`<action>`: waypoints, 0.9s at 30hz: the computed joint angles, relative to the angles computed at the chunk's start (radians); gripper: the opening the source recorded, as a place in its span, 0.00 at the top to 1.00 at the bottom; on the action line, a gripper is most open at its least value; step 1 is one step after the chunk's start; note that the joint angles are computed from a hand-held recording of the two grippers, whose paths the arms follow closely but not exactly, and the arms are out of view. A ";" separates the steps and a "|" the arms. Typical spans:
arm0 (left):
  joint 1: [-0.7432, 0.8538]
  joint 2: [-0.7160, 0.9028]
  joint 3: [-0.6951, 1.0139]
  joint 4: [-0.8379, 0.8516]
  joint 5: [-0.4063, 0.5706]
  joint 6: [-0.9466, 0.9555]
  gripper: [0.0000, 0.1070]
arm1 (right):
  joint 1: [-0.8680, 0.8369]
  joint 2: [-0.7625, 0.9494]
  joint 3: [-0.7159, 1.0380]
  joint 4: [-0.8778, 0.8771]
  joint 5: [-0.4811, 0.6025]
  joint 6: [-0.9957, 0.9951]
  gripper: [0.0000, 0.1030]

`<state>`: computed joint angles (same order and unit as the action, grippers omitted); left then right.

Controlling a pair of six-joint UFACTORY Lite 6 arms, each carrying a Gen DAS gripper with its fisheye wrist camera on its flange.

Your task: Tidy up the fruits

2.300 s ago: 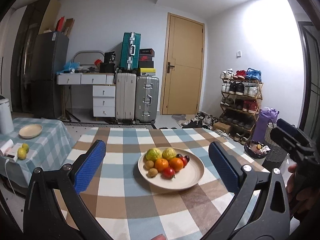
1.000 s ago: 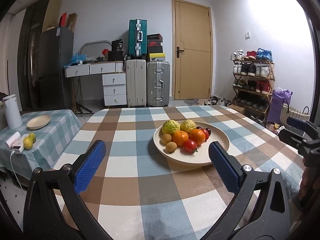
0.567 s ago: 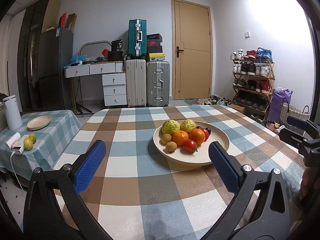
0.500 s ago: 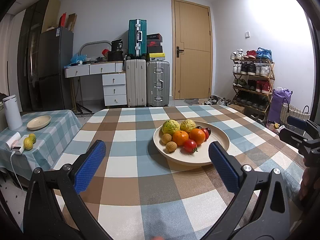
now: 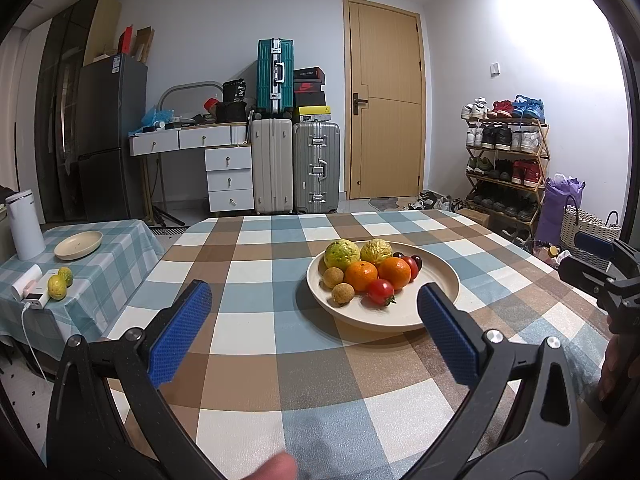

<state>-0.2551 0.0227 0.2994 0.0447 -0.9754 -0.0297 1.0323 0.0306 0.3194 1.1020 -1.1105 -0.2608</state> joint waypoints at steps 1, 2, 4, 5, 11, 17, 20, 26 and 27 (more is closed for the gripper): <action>0.006 -0.012 -0.006 0.006 0.005 -0.002 0.04 | 0.001 0.001 0.000 0.000 -0.001 0.000 0.00; 0.009 -0.019 -0.010 0.009 0.009 -0.003 0.04 | -0.005 -0.005 -0.007 -0.007 0.000 0.003 0.00; 0.004 -0.010 -0.006 0.003 0.004 -0.001 0.04 | -0.006 -0.004 -0.005 -0.007 0.001 0.004 0.00; 0.009 -0.019 -0.011 0.009 0.008 -0.003 0.04 | -0.006 -0.005 -0.006 -0.007 0.001 0.005 0.00; 0.003 -0.006 -0.005 0.003 0.001 -0.002 0.04 | -0.002 0.000 -0.002 -0.004 -0.001 0.004 0.00; 0.002 -0.005 -0.005 -0.001 -0.001 0.000 0.04 | -0.006 -0.003 -0.006 -0.008 0.000 0.006 0.00; 0.009 -0.017 -0.011 0.008 0.005 -0.003 0.04 | -0.006 -0.002 -0.006 -0.009 0.000 0.006 0.00; 0.008 -0.016 -0.012 0.006 0.003 -0.002 0.04 | -0.006 -0.002 -0.006 -0.009 -0.001 0.007 0.00; 0.007 -0.014 -0.010 0.006 0.003 -0.002 0.04 | -0.002 0.002 -0.002 -0.005 -0.001 0.007 0.00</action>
